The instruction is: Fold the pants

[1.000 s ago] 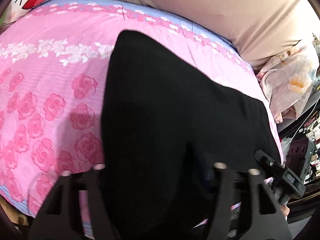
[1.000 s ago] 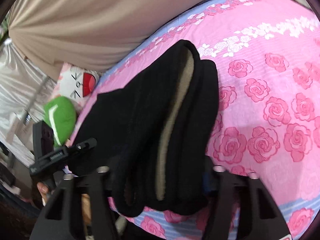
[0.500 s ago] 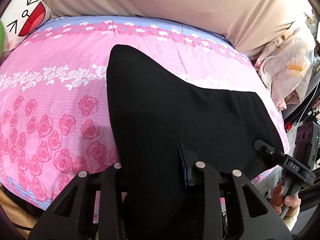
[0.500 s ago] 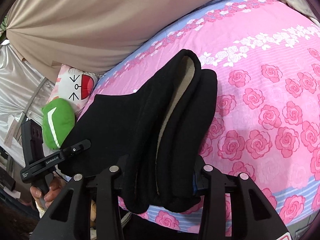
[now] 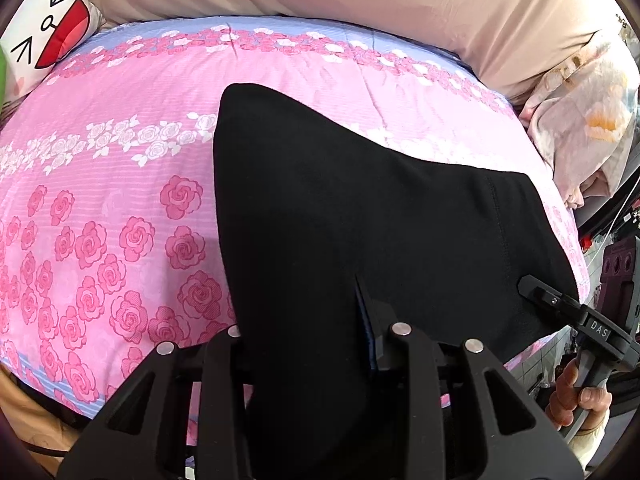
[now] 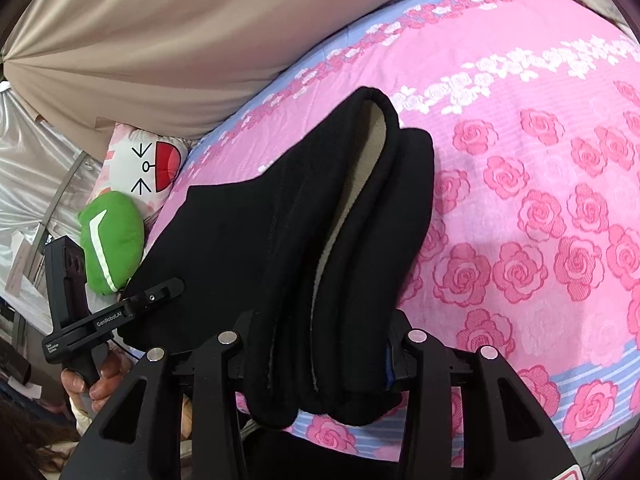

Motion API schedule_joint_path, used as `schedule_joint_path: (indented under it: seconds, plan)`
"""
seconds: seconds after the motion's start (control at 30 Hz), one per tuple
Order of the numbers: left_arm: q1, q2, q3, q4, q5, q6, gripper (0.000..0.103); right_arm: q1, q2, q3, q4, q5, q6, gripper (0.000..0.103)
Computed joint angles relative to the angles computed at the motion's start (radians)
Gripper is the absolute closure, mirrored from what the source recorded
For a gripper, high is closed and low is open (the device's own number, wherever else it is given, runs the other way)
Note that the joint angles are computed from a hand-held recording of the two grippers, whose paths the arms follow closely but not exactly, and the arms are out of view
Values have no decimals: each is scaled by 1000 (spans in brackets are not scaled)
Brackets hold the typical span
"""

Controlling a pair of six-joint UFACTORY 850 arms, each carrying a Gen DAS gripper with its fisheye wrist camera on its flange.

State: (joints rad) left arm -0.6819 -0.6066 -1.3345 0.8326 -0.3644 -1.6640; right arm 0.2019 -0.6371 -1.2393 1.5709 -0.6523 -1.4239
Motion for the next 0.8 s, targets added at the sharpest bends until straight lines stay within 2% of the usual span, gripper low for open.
schedule_joint_path:
  seconds: [0.3, 0.57, 0.8]
  plan:
    - [1, 6, 8, 0, 13, 7, 73, -6, -1, 2, -25, -16, 16, 63]
    - [-20, 77, 29, 190, 8, -119, 75, -16, 62, 18, -2, -66, -31, 66]
    - [-1, 129, 6, 339, -11, -195, 75, -13, 122, -16, 56, -81, -129, 66]
